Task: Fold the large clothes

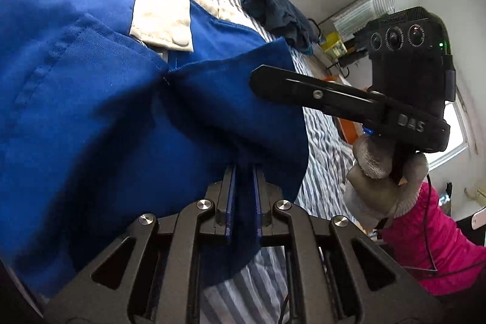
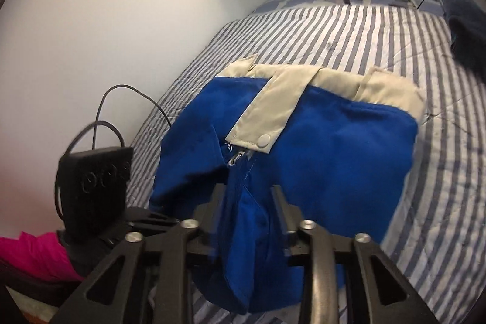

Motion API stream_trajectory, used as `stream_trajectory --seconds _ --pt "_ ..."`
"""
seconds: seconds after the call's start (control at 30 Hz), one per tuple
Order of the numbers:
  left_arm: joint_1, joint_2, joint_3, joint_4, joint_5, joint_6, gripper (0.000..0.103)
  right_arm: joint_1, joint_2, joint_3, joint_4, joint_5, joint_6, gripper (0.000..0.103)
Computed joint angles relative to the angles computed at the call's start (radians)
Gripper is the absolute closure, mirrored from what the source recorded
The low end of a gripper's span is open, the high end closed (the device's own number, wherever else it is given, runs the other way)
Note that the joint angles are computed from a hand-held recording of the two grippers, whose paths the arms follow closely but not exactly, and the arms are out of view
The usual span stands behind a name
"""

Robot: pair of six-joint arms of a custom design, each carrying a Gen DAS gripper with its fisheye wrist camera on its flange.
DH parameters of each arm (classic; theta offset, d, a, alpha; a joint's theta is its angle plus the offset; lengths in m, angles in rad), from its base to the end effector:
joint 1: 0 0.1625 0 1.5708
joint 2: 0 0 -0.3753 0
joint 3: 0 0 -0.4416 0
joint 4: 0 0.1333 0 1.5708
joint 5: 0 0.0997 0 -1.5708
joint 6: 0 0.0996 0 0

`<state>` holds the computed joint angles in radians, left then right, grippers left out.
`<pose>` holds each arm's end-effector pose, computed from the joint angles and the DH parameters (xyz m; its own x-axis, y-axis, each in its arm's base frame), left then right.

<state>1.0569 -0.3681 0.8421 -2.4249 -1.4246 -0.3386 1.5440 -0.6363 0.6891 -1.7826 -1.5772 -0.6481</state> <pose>-0.3000 -0.8322 0.0415 -0.9893 0.1457 -0.0044 0.1356 0.9087 -0.3949 0.1097 -0.8603 0.2797 -0.8129 -0.5737 0.1006 -0.5823 0.8037 -0.1224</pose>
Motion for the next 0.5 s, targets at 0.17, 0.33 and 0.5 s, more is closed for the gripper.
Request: stream_trajectory --seconds 0.17,0.33,0.5 --pt "-0.008 -0.027 0.056 -0.072 0.004 0.013 0.101 -0.014 0.002 -0.005 -0.033 0.044 0.045 0.103" --pt "-0.023 -0.042 0.092 -0.092 0.024 0.038 0.102 -0.030 0.019 -0.013 -0.076 0.022 0.106 0.103" --pt "-0.032 -0.085 0.153 -0.122 0.049 0.050 0.101 -0.040 0.013 0.013 -0.102 0.025 0.140 0.102"
